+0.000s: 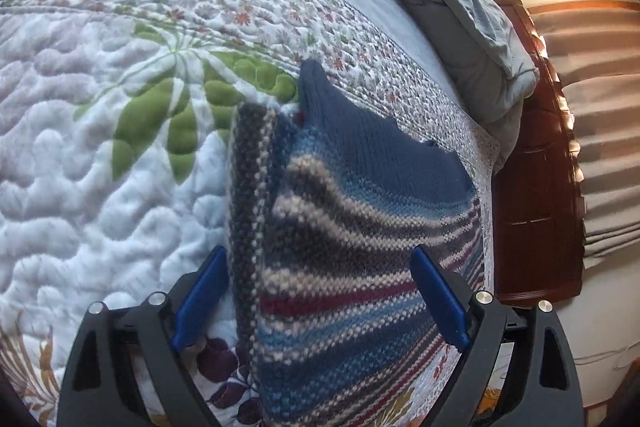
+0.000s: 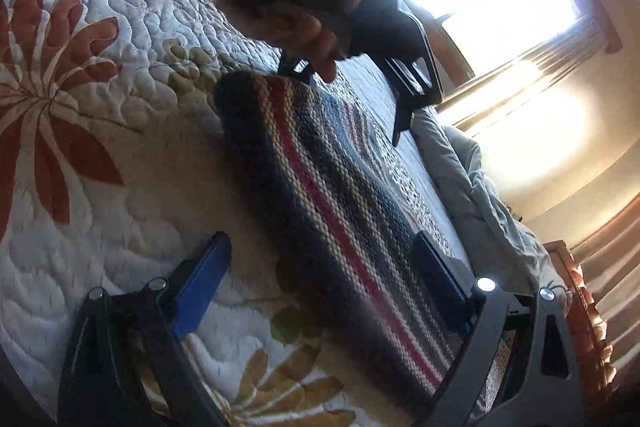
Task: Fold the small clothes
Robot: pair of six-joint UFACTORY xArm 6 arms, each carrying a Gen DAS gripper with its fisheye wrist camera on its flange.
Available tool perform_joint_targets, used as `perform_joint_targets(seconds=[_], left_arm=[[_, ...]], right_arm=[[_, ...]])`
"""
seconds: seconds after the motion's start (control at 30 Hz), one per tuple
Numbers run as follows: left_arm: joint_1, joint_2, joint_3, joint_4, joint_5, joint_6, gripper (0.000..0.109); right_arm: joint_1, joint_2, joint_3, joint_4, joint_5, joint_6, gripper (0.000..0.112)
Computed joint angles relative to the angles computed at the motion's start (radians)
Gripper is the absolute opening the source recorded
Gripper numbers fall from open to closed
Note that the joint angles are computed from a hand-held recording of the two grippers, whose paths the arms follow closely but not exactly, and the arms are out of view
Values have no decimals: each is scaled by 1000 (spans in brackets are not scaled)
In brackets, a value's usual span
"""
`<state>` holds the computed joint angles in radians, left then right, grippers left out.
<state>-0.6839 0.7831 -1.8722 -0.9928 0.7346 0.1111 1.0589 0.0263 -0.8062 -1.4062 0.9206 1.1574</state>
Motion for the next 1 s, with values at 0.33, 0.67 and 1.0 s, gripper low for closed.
perform_joint_targets(seconds=[0.33,0.67,1.0], left_arm=[[21,154,-236,57,109,-63,90],[26,142,-238,178,117,-155,35],[-7,109,-331,396,145,-332,20]], right_arm=[[-51,168,-188,-54,15,37,89],[-107,200,-226,-32,-88,26,42],[-189,3,-138,6,-241,129,12]])
